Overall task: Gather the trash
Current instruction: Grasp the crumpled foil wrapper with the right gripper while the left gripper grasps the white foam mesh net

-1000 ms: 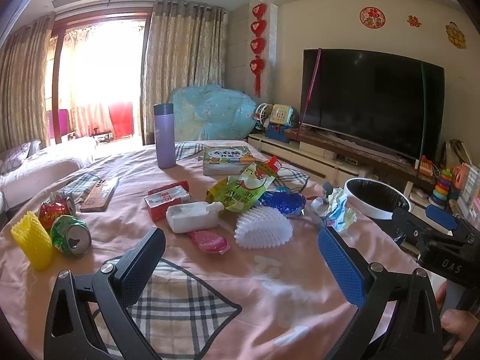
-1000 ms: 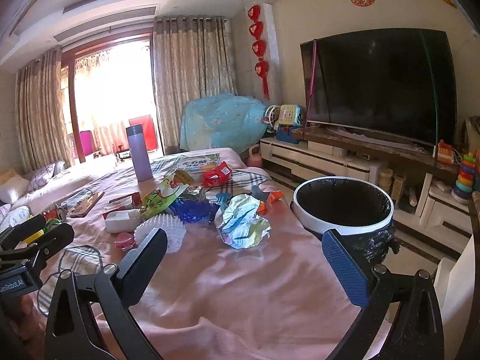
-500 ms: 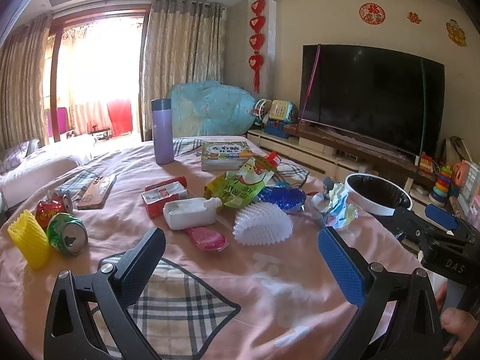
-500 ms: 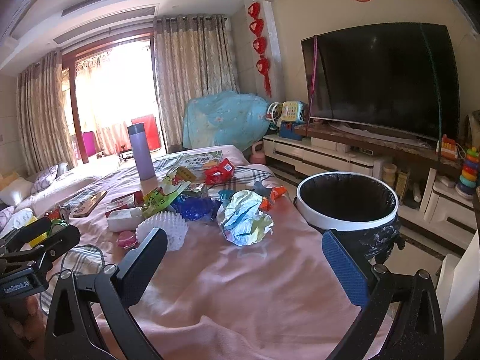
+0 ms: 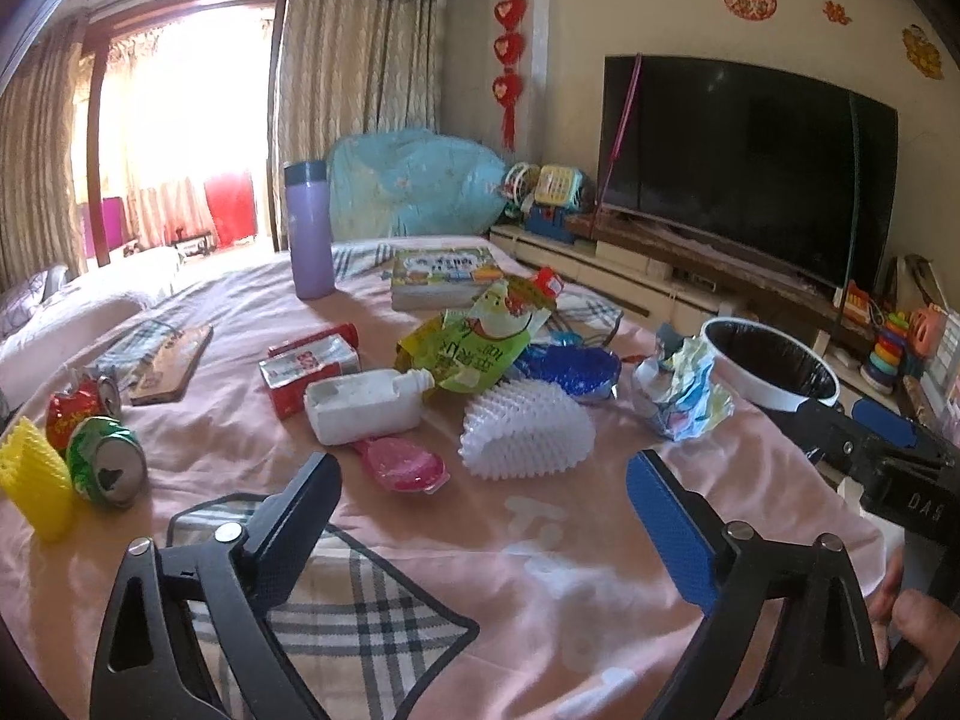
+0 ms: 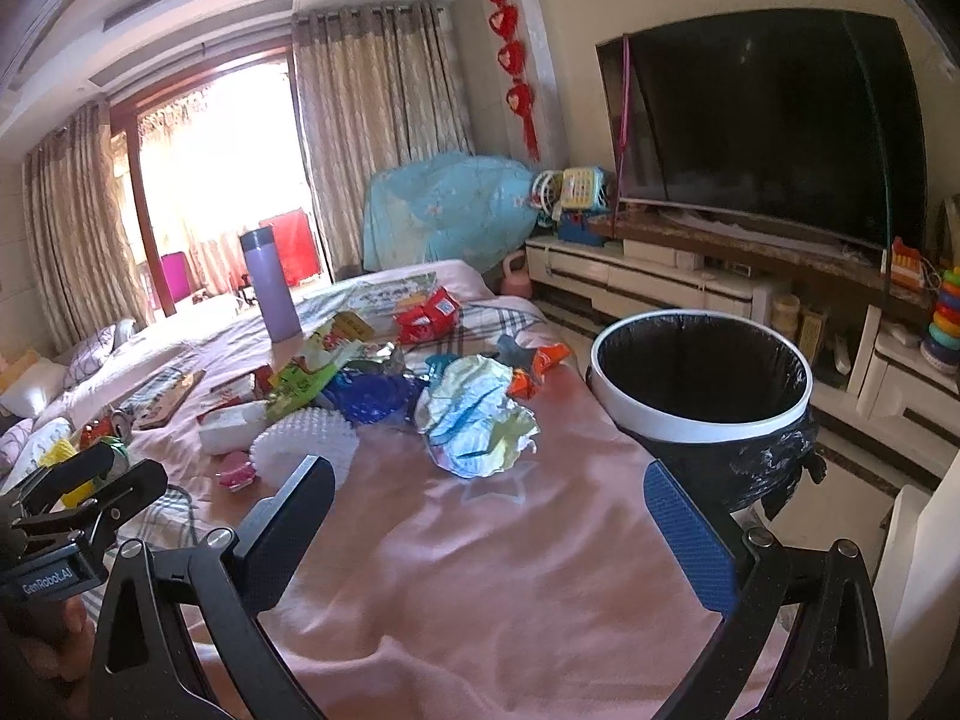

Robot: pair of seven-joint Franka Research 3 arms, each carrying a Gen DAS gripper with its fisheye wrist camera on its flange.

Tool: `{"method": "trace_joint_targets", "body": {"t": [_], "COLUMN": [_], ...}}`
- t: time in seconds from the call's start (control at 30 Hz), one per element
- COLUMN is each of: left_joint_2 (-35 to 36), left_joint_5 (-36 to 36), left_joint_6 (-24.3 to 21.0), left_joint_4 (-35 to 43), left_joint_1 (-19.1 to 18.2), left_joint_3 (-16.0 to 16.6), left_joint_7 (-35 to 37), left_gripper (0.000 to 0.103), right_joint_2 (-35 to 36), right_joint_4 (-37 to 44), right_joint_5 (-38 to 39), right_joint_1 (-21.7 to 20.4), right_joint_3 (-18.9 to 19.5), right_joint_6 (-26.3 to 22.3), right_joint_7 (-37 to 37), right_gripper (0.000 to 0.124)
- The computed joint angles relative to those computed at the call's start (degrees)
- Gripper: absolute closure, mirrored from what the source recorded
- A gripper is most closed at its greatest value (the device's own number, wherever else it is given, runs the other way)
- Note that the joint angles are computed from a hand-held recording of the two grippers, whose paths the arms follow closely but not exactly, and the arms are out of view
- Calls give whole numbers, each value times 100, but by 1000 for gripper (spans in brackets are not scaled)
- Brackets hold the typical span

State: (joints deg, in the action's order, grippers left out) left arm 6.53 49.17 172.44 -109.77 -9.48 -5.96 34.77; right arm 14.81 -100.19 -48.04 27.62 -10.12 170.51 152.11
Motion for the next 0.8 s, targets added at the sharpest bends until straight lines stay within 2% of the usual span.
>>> {"method": "trace_joint_targets", "body": {"t": [0.1, 0.3, 0.57, 0.63, 0.67, 0.7, 0.73, 0.77, 0.8], "left_joint_2": [304, 1027, 1986, 2144, 2237, 2286, 2280, 2273, 2253], "left_joint_5": [-937, -1896, -2648, -2865, -3021, -3170, -3278, -3407, -3508], "left_joint_6": [-254, -862, -1614, -1736, -1815, -1880, -1889, -1862, -1812], "left_joint_4": [328, 1274, 2569, 2762, 2875, 2934, 2919, 2891, 2846], "left_joint_1": [134, 57, -69, -34, 12, 48, 63, 100, 124], "left_joint_3": [-237, -290, -300, -378, -451, -512, -536, -578, -598], "left_joint_7": [961, 2057, 2944, 3201, 3380, 3531, 3619, 3721, 3794], "left_gripper": [18, 23, 43, 57, 71, 80, 84, 90, 91], "right_joint_2": [179, 728, 1475, 1656, 1722, 1743, 1750, 1689, 1631], "right_joint_4": [161, 827, 1902, 2157, 2240, 2239, 2229, 2122, 2049], "right_joint_5": [870, 2623, 4048, 4419, 4588, 4792, 4920, 5021, 5067], "right_joint_1": [-315, -784, -954, -1023, -1045, -1094, -1079, -1054, -987], "right_joint_3": [355, 950, 1176, 1269, 1307, 1372, 1365, 1340, 1260], "right_joint_6": [-69, -479, -1137, -1344, -1410, -1406, -1355, -1250, -1197], "right_joint_7": [-876, -2547, -3815, -4143, -4295, -4459, -4546, -4634, -4673], "right_gripper": [22, 29, 45, 63, 71, 88, 97, 98, 101]}}
